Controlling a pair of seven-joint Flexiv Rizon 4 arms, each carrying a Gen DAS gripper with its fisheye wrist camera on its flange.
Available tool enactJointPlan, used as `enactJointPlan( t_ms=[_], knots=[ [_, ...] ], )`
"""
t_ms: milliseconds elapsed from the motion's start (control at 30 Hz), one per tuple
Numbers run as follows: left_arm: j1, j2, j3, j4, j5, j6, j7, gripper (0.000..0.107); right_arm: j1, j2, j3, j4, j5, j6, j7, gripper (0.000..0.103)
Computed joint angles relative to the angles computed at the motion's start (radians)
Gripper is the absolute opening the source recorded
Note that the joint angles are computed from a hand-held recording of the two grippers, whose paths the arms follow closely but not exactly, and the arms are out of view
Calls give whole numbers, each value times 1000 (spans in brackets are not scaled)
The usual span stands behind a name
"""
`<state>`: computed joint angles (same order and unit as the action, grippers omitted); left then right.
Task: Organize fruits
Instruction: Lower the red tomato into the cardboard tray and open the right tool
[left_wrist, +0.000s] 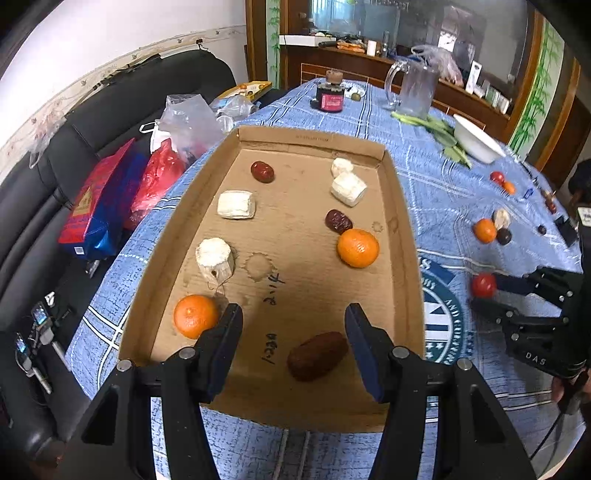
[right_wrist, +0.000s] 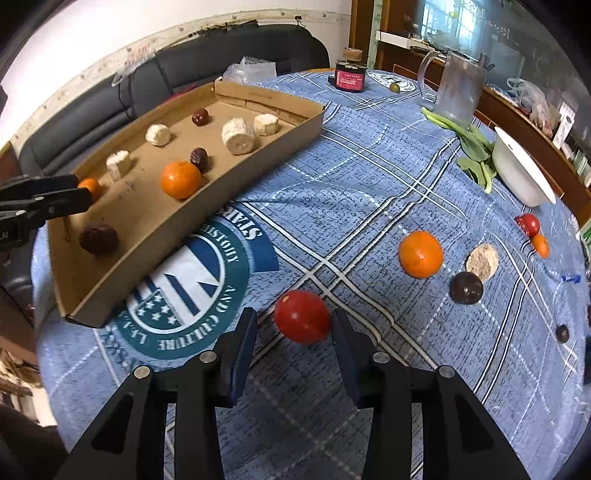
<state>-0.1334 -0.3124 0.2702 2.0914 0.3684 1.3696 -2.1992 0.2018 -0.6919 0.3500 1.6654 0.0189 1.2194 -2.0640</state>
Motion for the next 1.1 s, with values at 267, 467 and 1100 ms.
enactJointPlan(
  t_ms=[267, 467, 1100],
  knots=[
    [36, 7, -10, 31, -32, 17, 35, 57, -7, 11, 17, -17, 6, 2, 13, 31],
    [37, 21, 6, 39, -23, -2, 35, 57, -45, 27, 132, -59, 115, -67, -75, 31],
    [142, 102, -11, 163, -44, 58, 49, 57, 176, -44, 26, -144, 83, -152, -41, 32]
  ],
)
